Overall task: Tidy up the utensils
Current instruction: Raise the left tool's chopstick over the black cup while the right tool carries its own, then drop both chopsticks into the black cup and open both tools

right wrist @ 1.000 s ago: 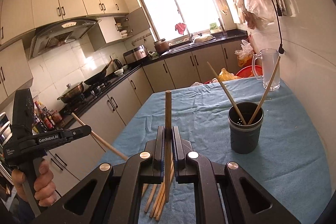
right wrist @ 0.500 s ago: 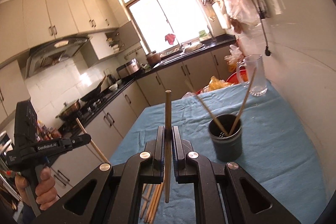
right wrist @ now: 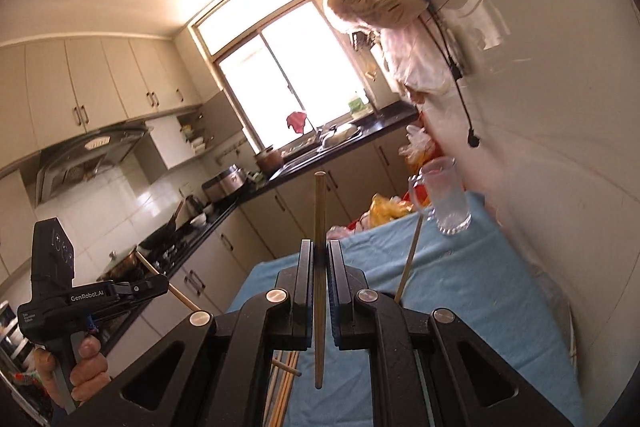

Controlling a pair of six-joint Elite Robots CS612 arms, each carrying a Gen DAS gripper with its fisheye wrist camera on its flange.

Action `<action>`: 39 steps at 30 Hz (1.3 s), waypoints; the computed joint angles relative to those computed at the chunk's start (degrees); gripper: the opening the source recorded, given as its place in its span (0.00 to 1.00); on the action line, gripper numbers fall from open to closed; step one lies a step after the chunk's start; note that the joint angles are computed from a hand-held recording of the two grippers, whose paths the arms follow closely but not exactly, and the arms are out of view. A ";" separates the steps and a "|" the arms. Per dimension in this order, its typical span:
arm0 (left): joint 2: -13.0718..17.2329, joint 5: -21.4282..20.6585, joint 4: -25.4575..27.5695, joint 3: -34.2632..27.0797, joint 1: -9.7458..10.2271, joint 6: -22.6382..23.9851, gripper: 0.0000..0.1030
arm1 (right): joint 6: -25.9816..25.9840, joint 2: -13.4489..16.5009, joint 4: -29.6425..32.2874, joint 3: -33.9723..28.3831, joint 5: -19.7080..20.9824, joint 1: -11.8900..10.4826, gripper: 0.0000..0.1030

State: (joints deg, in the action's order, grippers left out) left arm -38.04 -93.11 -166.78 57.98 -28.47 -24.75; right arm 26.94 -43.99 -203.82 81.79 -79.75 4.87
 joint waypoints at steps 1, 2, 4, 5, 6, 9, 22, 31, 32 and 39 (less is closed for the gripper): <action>0.52 -0.14 0.40 -1.28 -0.07 -0.10 0.06 | 0.24 0.03 0.01 -0.31 -0.16 -0.13 0.07; 1.17 -0.24 0.99 -2.80 -0.15 -0.23 0.06 | 0.42 0.07 0.08 -0.69 -0.39 -0.30 0.07; 2.11 -0.45 1.76 -5.04 -0.29 0.00 0.06 | 0.64 0.22 0.16 -1.52 -1.21 -0.57 0.07; 2.70 -0.32 2.27 -6.44 -0.36 0.07 0.06 | 0.75 0.26 0.31 -1.81 -1.33 -0.70 0.07; 3.04 -0.35 2.55 -7.20 -0.40 0.08 0.06 | 0.87 0.38 0.53 -2.25 -1.34 -0.91 0.07; 4.94 -0.66 4.21 -11.22 -0.61 0.36 0.06 | 1.28 0.87 1.06 -3.46 -1.62 -1.35 0.07; 14.19 -2.61 15.04 -26.14 -0.79 0.45 0.06 | 3.25 4.40 7.86 -8.56 -1.10 -2.52 0.07; 19.25 -3.75 22.83 -33.37 -0.71 0.15 0.06 | 2.59 7.00 14.42 -11.13 1.19 -2.37 0.07; 19.71 -3.64 23.62 -34.16 -0.73 0.10 0.06 | 2.46 7.30 15.22 -11.50 1.32 -2.29 0.07; 21.84 -3.82 25.40 -37.39 -0.59 0.67 0.08 | 0.86 8.77 18.71 -13.56 1.28 -1.85 0.08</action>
State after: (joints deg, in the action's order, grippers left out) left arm -16.20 -96.93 -141.38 20.59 -29.06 -24.08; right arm 27.80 -35.23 -185.11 68.23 -78.48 3.02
